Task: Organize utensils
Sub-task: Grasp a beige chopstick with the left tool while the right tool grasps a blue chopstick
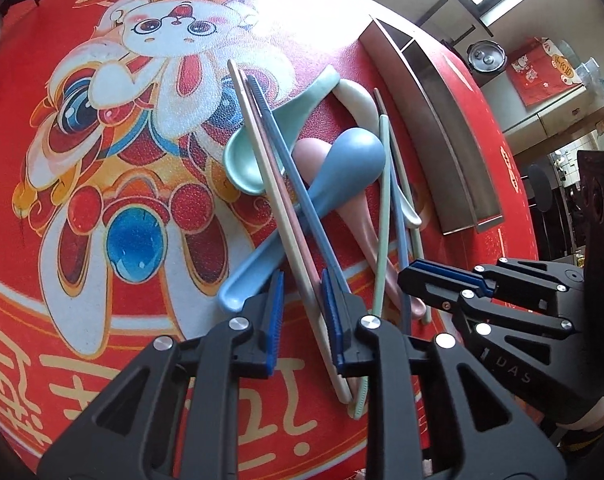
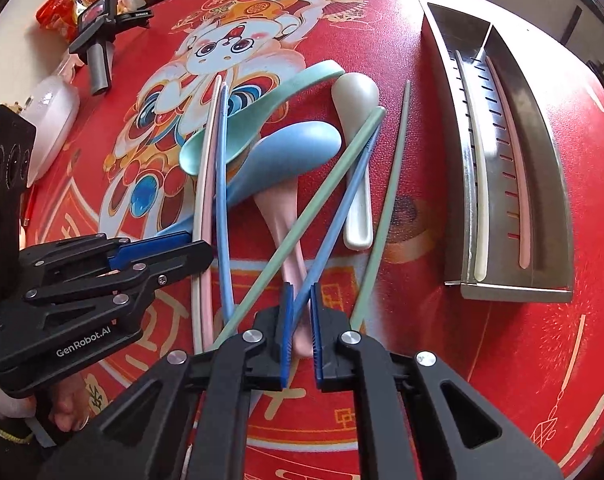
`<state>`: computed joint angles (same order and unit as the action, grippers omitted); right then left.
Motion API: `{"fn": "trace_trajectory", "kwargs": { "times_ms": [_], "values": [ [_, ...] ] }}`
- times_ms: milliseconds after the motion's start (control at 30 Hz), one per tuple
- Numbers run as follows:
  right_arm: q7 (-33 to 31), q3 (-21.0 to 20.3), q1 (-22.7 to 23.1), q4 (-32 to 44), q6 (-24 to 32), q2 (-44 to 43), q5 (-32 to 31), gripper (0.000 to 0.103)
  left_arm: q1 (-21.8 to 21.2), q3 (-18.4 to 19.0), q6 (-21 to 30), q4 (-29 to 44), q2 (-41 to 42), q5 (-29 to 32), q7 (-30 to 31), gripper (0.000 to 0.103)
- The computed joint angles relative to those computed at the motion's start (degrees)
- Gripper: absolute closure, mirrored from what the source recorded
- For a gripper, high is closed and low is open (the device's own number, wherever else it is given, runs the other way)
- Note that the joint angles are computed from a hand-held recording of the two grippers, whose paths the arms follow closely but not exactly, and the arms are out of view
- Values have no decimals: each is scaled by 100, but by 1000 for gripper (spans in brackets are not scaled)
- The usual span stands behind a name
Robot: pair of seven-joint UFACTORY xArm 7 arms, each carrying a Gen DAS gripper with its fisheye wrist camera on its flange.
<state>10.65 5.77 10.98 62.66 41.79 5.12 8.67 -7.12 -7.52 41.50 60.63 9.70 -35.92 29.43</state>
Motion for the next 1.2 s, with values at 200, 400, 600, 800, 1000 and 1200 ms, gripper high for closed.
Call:
{"fn": "trace_trajectory", "kwargs": {
  "times_ms": [200, 400, 600, 800, 1000, 1200],
  "values": [
    [-27, -6, -18, -24, -8, -21, 81, 95, 133, 74, 176, -41, -55, -291, -20, 86],
    [-19, -3, -13, -8, 6, -14, 77, 95, 93, 78, 120, -55, -52, -99, -50, 83],
    [-44, 0, -10, -20, -9, -22, 90, 95, -97, 25, -275, -24, 36, 507, -314, 86],
    [44, 1, 20, 83, 34, 77, -69, 93, -3, 2, -293, -89, 20, 361, -260, 92],
    [205, -5, 46, 250, 124, 241, -234, 90, 176, 52, -73, -179, -33, -73, 60, 92],
    [297, -4, 43, 275, 154, 261, -225, 91, 182, 70, -83, -210, -42, -131, 160, 90]
  ]
}}
